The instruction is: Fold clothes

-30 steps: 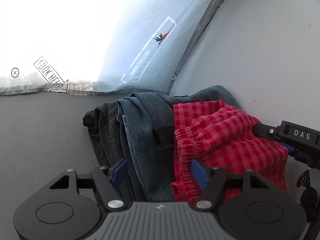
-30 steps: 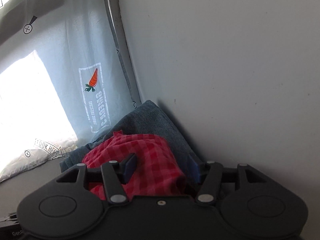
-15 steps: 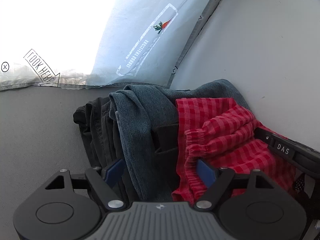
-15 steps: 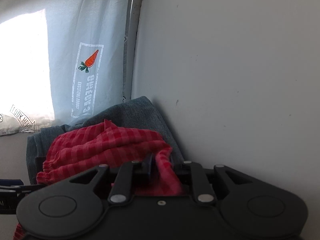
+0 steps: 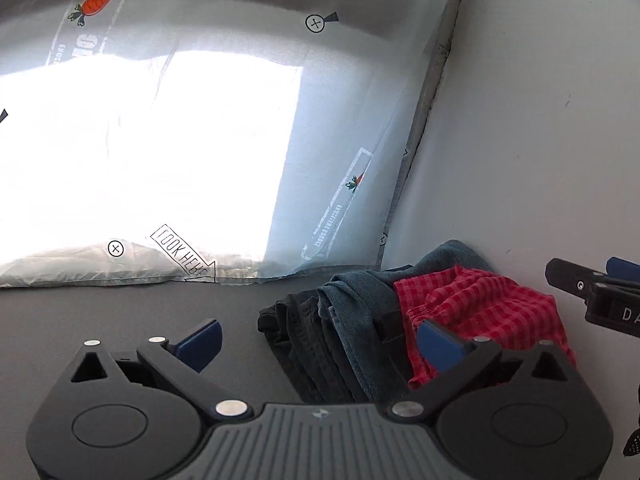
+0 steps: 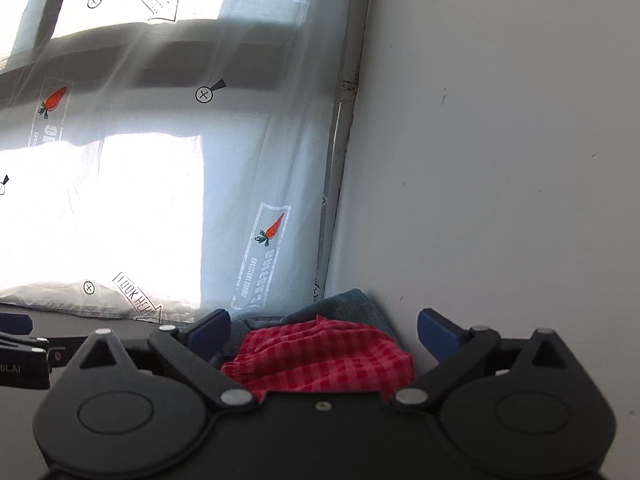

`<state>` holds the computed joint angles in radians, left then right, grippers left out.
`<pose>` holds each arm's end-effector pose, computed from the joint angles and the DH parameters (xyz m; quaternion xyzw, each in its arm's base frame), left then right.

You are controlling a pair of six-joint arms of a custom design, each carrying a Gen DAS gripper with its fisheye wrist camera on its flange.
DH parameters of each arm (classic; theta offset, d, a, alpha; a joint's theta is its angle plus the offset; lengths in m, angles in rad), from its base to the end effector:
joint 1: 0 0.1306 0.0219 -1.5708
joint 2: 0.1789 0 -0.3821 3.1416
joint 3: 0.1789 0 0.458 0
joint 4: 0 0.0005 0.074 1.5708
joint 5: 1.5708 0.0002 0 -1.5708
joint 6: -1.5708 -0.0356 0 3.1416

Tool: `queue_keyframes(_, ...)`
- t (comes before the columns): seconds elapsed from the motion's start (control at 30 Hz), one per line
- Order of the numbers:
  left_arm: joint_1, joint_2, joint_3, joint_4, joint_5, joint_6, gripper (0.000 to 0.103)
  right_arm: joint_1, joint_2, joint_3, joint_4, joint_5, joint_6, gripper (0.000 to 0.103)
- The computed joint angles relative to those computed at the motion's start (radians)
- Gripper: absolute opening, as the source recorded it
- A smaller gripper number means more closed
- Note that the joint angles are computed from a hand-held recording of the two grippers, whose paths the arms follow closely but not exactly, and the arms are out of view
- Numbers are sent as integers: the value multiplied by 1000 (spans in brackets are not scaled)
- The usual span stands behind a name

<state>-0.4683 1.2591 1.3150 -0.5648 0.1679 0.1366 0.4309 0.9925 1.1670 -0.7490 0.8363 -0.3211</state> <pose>0.4645 -0.2422 0.4816 0.1837 0.8405 -0.2193 0.4601 0.3805 0.1453 0.5088 0.1497 0.8122 -0.1715 0.5371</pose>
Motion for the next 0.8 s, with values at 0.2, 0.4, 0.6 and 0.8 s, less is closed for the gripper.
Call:
queue_keyframes(0.2,95,-320,-244,77,-39,23,103,254,0,2,-119,79,-188,102)
queue_keyframes(0.4,265,-568,-350,-75,-55,-42,103,499,82,70,-250,136,-399,102)
queue_keyframes(0.6,577,-697,-378,-272,144,-184,103,690,261,239,-386,167,-583,103)
queue_keyframes(0.8,984,-692,-342,-449,497,-444,103,832,488,475,-561,195,-796,103)
